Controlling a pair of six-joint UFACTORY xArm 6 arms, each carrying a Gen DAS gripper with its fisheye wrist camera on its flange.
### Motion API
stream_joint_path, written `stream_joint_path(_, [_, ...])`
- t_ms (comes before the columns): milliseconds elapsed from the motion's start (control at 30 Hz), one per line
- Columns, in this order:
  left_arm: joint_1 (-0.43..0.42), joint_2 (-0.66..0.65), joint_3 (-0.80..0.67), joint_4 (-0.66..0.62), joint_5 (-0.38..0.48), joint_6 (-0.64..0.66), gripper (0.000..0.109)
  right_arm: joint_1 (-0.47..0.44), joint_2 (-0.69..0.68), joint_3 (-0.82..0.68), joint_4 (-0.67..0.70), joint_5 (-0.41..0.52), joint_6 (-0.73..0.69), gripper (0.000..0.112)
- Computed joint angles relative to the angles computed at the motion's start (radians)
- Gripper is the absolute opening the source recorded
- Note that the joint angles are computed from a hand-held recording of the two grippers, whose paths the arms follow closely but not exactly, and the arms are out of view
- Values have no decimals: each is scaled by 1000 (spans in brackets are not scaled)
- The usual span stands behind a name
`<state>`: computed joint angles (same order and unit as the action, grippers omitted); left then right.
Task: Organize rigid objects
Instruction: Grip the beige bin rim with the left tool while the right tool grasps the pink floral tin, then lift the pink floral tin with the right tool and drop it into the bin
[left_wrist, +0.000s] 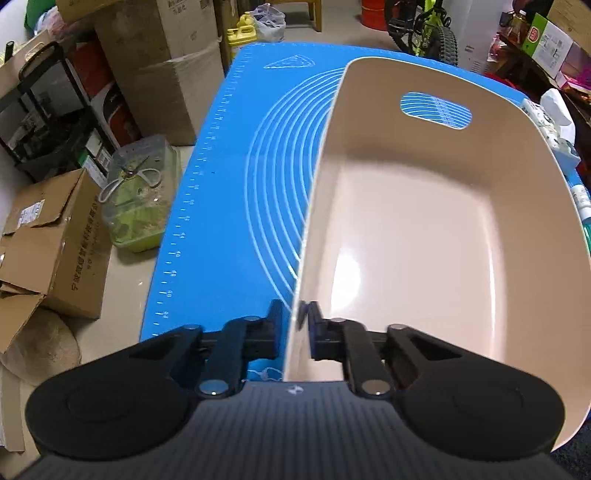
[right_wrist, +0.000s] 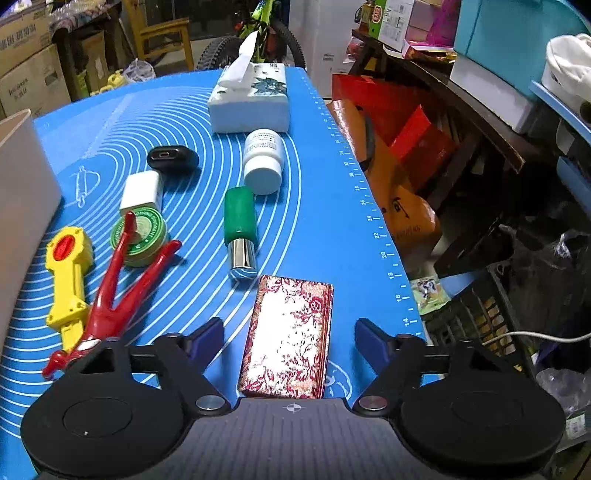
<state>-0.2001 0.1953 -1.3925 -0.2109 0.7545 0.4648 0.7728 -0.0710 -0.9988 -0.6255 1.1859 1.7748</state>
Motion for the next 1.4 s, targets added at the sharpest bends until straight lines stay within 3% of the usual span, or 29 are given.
stream_joint_path(200, [3, 8, -13, -2, 14, -15, 9, -17, 7, -2, 21, -19, -38, 45])
stream_joint_path(567, [0, 5, -10, 5, 14, -15, 9, 28, -19, -18, -55, 14, -7, 46])
stream_joint_path(933, [0, 3, -6, 10, 13, -26, 10, 91, 28, -196, -183, 118, -43, 45])
stream_joint_path(1167, [3, 6, -12, 7, 17, -25, 10, 98, 112, -360, -283, 85, -105, 46])
stream_joint_path(1400, [3, 8, -13, 9, 17, -27, 10, 65, 267, -570, -330, -19, -194, 46])
